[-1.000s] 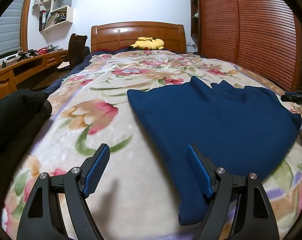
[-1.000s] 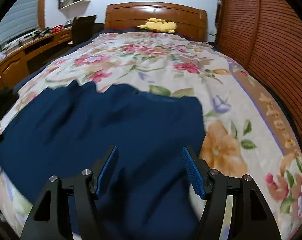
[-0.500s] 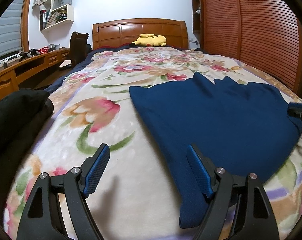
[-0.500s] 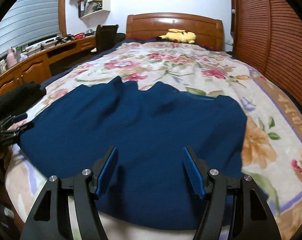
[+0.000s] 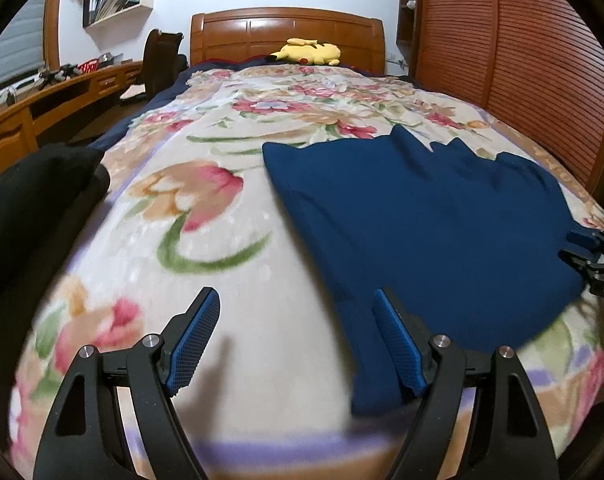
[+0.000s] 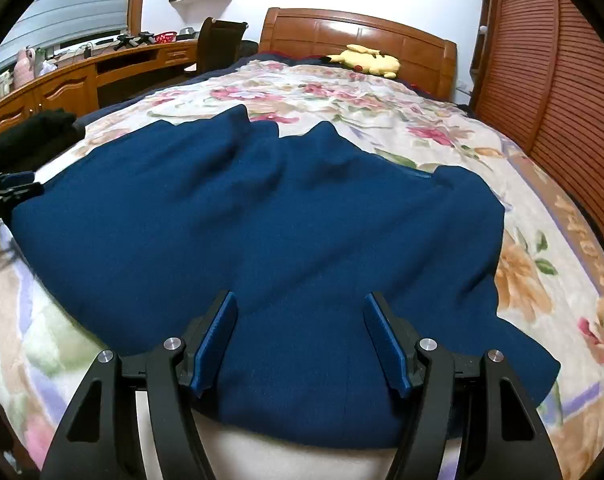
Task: Fold large clothes
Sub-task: 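Close the left gripper on the end of the folded navy jacket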
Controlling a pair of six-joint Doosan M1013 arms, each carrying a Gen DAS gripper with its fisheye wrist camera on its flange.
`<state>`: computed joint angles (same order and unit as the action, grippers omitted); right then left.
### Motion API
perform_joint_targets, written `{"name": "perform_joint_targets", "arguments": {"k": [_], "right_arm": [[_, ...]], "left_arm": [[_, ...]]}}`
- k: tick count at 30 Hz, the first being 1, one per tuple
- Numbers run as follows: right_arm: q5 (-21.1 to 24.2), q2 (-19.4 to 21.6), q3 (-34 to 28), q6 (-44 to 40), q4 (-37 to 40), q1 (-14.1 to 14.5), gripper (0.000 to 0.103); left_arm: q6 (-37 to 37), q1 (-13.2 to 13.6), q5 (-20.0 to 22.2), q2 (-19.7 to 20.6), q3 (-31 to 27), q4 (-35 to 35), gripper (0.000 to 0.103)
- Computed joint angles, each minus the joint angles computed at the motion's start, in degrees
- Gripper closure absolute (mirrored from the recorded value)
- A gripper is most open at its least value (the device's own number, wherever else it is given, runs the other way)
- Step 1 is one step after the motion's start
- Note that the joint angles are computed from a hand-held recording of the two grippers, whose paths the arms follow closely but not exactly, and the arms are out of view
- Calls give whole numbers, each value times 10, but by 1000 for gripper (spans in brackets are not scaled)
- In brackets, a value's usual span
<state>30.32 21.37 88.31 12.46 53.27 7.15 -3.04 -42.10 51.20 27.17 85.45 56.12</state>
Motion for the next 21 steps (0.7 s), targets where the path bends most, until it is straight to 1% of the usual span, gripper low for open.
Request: {"name": "perform_joint_targets", "arguments": {"k": [3,7,12,18,20,21], "right_arm": [[2,-4,3,-2,5,0,35],[8,-7,10,-13,14,-4,35],[23,-6,7,-13,17,-9,35],[18,-8,9,-18,19,-8,35],[19,-8,10,-20,22,-9,35],[20,-8,10,-22,24,-9,35]], "left_arm": [[-16,-5,-3,-5,5,-6,23],[-44,-5,-31,-17,16,-15,23],[-51,-6,-45,-17,14,-30,23],[-46,1,-74,-12,9,-57,23],[-39,4,-86,-10,8,-71,26],[-35,6,-94,-9,7,-82,30]]}}
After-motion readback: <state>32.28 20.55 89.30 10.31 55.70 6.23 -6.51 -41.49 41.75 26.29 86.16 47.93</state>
